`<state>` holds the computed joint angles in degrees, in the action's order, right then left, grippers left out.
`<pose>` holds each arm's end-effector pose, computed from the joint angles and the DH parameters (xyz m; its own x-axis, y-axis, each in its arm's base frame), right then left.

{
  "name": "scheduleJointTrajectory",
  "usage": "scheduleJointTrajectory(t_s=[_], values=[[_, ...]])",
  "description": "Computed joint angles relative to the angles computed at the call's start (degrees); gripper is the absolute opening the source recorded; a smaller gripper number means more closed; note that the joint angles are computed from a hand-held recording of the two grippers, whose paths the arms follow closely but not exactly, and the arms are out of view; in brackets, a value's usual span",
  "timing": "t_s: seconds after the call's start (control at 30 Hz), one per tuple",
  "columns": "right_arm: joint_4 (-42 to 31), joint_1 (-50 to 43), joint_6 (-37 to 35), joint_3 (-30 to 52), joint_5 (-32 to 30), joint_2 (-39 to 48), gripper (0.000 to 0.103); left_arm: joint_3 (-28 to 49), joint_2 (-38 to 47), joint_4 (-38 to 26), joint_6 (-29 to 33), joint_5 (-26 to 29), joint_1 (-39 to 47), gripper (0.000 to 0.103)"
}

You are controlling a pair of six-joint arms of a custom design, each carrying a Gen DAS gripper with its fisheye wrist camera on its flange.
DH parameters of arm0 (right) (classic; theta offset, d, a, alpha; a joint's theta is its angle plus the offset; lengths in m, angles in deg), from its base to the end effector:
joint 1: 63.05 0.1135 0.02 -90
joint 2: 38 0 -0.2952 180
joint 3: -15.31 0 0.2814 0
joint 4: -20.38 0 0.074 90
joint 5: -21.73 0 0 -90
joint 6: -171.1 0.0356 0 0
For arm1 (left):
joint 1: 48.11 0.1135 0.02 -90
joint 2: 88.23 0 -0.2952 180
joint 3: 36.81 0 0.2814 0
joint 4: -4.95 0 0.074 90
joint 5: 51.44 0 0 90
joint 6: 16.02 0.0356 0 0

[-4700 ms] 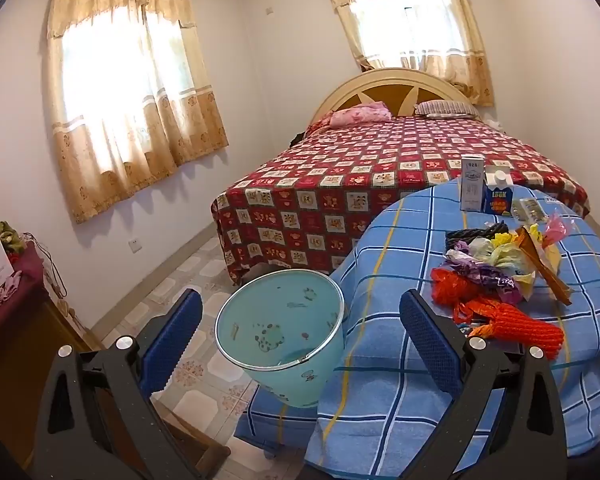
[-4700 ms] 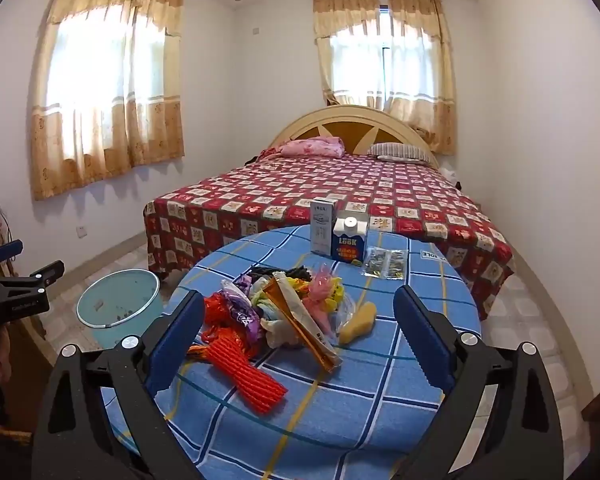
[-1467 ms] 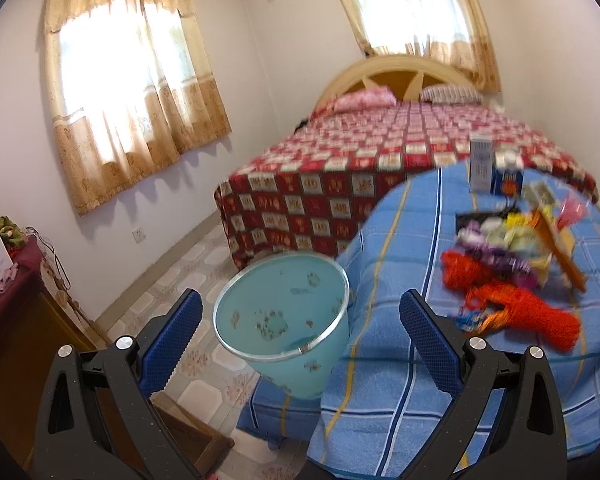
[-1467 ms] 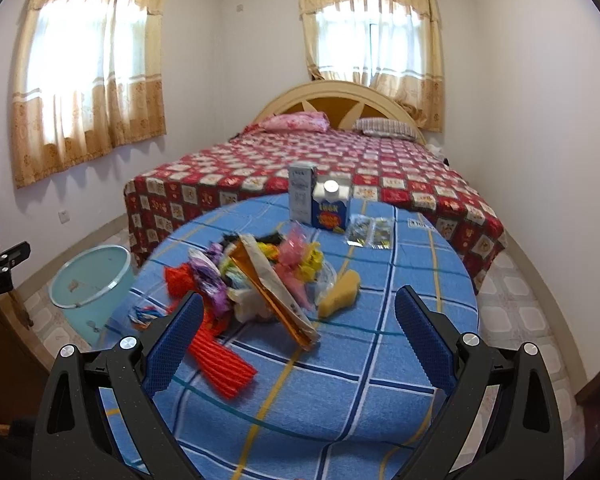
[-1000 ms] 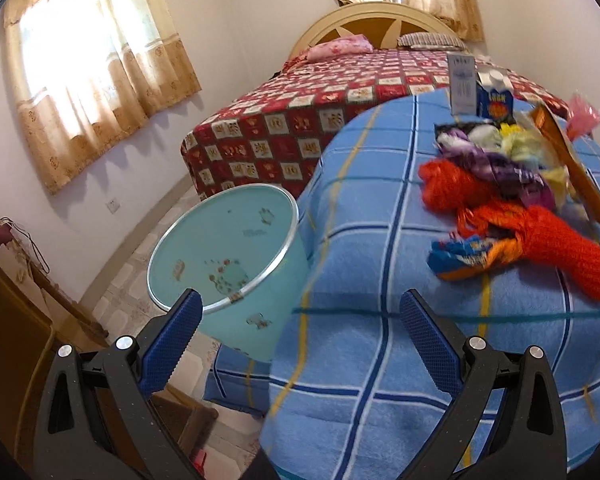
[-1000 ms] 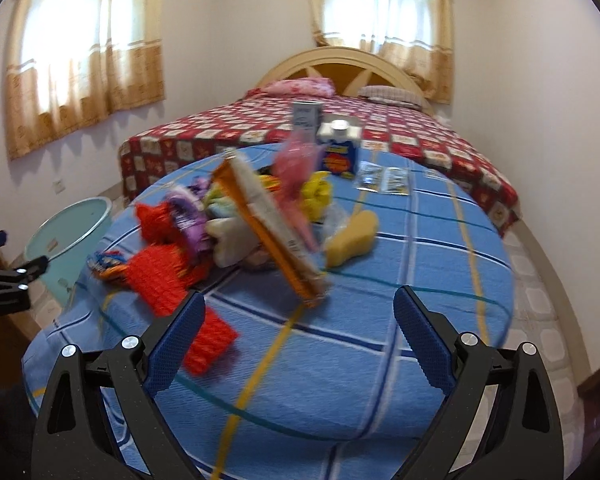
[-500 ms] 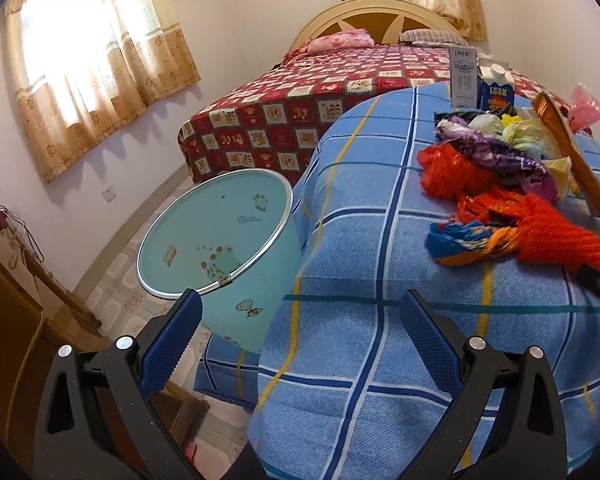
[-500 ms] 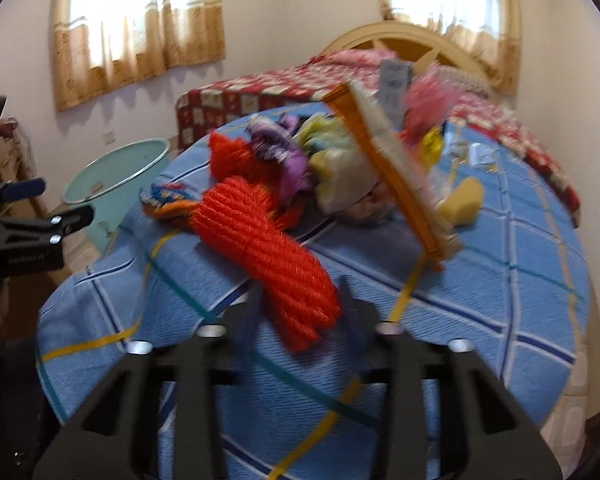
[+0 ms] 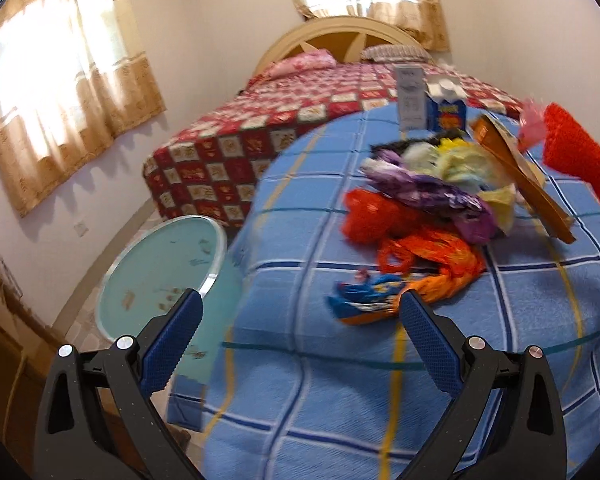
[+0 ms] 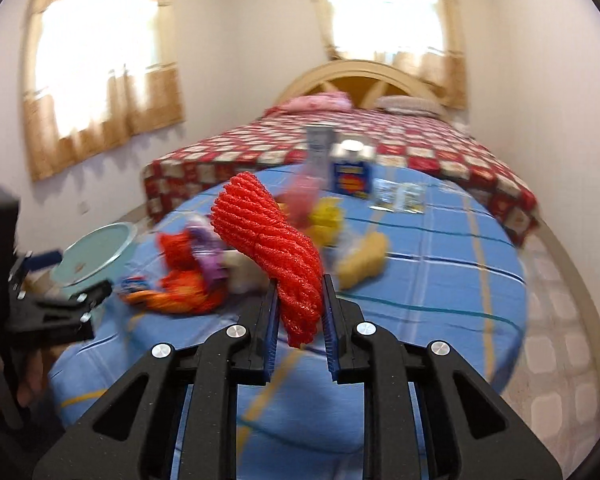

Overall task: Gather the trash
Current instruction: 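Grasp the red mesh bag with the right tool while the left tool grasps the blue-orange wrapper, then carry the red mesh bag and blue-orange wrapper over the light blue bin with both tools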

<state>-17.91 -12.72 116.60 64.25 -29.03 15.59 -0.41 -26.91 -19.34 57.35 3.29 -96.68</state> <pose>0.1448 0.1393 0.2591 -0.5286 0.0672 -0.8462 0.0079 0.9972 0.0743 0.1483 -0.1370 0.1759 -0.5838 0.3084 -0.7511 0.2040 0.9511 0.2319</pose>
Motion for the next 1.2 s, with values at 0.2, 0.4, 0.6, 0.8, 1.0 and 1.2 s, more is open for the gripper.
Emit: scheduleJointTrajectory(t_s=[0.2, 0.4, 0.6, 0.8, 1.0, 1.2], values=[[0.48, -5.20, -0.13, -3.43, -3.01, -2.09, 0.020, 0.89, 8.20, 6.72, 1.36, 5.74, 1.62, 0.071], [1.31, -4.66, -0.36, -3.75, -3.07, -1.26, 0.020, 0.13, 7.64, 7.67, 2.31, 7.37, 0.40, 0.029], [-0.15, -0.70, -0.06, -1.74, 0.52, -0.92, 0.020, -0.53, -1.99, 0.71, 2.00, 6.18, -1.84, 0.026], [-0.34, 1.93, -0.93, 1.18, 2.05, 1.04, 0.020, 0.22, -15.23, -9.65, 3.42, 1.82, -4.47, 0.026], [2.63, 2.03, -2.41, 2.73, 0.26, 5.74, 0.020, 0.86, -21.58, -12.41, 6.22, 1.16, -1.18, 0.026], [6.57, 1.97, -5.22, 5.39, -1.16, 11.11, 0.020, 1.21, -21.70, -10.73, 10.16, 3.87, 9.22, 0.026]])
